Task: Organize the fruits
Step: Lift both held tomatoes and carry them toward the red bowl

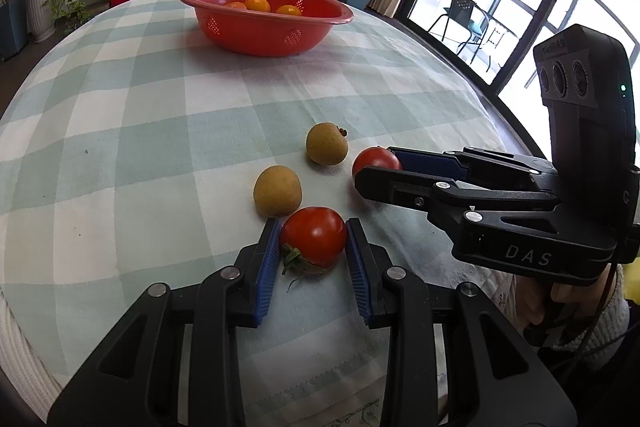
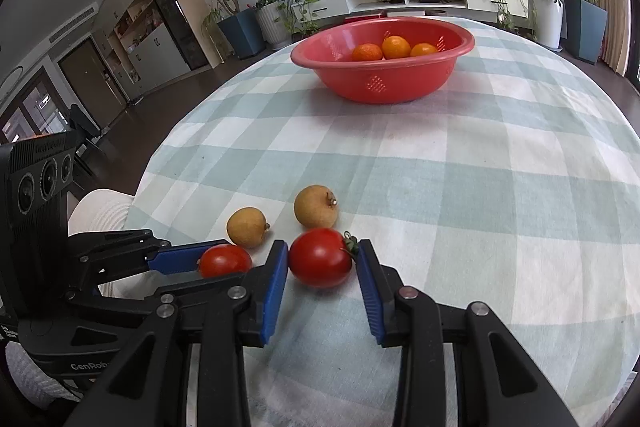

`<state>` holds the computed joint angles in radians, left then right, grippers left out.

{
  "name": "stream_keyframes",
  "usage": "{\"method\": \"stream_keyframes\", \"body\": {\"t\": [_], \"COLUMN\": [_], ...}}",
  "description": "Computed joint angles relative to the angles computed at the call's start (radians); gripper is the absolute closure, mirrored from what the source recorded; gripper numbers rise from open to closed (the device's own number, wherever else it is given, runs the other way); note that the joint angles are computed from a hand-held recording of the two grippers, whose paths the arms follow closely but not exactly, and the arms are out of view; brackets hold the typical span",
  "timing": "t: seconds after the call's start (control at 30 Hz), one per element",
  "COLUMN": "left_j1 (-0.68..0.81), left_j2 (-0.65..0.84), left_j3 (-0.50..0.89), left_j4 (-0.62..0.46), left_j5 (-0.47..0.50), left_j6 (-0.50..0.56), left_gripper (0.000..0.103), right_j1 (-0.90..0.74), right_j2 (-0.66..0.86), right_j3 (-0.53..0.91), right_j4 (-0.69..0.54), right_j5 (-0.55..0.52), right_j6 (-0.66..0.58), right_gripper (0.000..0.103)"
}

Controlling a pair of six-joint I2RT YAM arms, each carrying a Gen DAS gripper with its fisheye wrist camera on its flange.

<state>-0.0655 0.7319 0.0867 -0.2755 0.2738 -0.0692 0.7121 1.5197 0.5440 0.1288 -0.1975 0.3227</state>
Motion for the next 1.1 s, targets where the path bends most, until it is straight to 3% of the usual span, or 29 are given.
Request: {"method": "stream_keyframes", "body": {"t": [0.63, 1.1], "left_j1": [0.103, 0.215], "left_j2": [-0.146, -0.11], "left_j3": [0.037, 0.09], "left_j4": [-0.175, -0.194], "left_j5": [0.065, 0.124], "left_j6": [0.046, 0.116], "left_gripper": [0.073, 0.073], "right_j1": [-0.006, -0.037], "right_j2": [-0.015, -0.034], "right_j3": [-0.002, -0.011], "right_j4": [0.003, 0.008], "right_j5": [-0.013, -0.036], "right_j6": [0.02, 0.029], "right_gripper": [0.065, 0.065]}}
